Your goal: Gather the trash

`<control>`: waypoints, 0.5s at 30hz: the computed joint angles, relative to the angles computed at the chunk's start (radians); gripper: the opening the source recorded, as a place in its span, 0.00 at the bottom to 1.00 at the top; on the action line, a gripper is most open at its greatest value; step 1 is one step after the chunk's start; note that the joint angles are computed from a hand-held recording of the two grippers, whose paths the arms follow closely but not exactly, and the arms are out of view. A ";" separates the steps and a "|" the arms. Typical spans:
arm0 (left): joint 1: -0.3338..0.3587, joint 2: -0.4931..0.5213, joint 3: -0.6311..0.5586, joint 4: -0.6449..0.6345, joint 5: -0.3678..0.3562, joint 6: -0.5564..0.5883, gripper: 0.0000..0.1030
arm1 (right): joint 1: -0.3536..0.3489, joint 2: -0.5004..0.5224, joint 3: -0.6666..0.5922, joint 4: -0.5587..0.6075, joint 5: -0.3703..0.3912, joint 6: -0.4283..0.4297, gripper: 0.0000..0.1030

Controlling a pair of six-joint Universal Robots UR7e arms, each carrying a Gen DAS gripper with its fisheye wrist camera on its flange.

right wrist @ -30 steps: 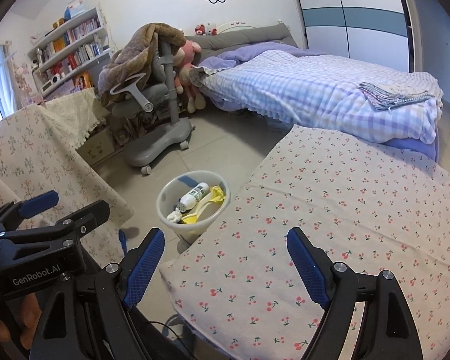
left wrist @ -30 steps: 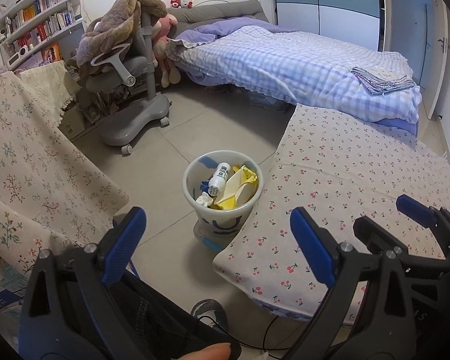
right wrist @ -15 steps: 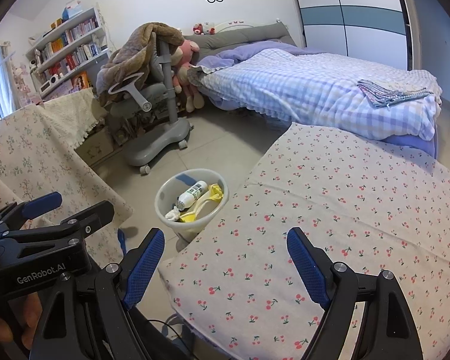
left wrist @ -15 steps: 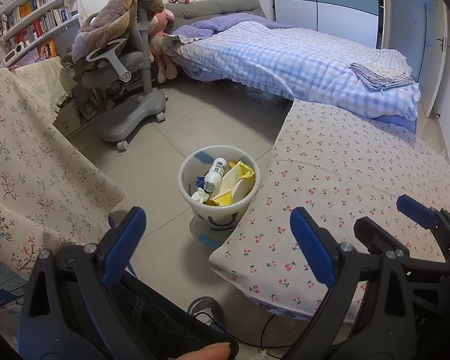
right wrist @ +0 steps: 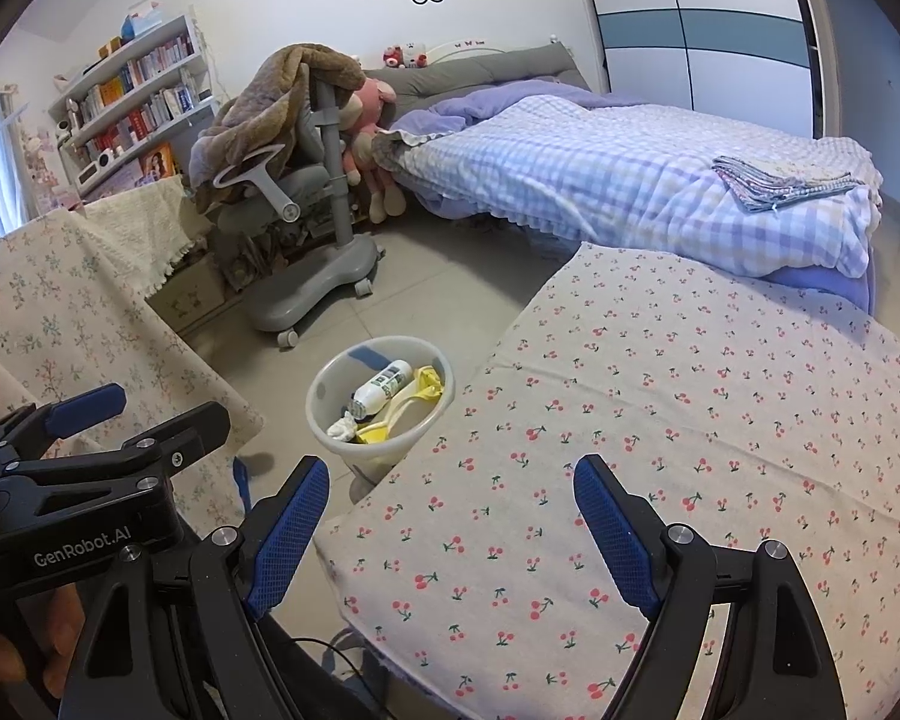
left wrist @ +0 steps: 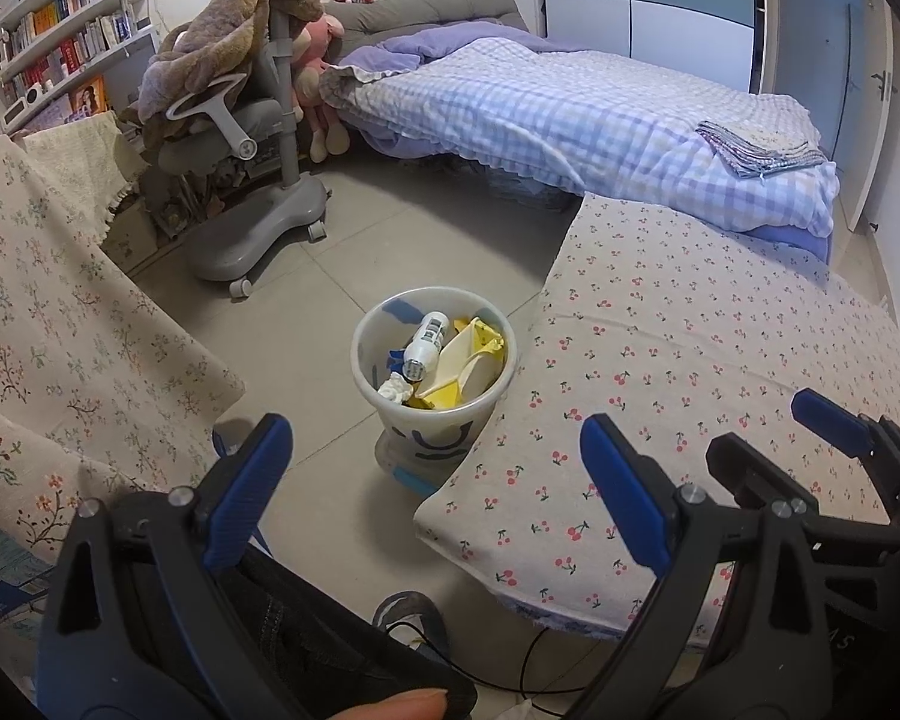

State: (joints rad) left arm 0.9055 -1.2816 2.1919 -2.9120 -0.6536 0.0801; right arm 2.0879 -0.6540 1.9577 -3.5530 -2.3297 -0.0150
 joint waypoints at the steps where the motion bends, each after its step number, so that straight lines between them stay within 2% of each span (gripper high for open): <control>1: 0.001 -0.001 -0.001 0.004 -0.002 -0.003 0.94 | 0.000 0.000 -0.001 0.001 0.000 0.002 0.83; 15: 0.004 0.001 -0.004 0.016 -0.012 -0.009 0.94 | -0.001 0.000 -0.001 0.004 -0.001 0.003 0.83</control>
State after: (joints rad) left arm 0.9098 -1.2809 2.1882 -2.8963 -0.6654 0.0716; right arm 2.0872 -0.6545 1.9566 -3.5490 -2.3305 -0.0124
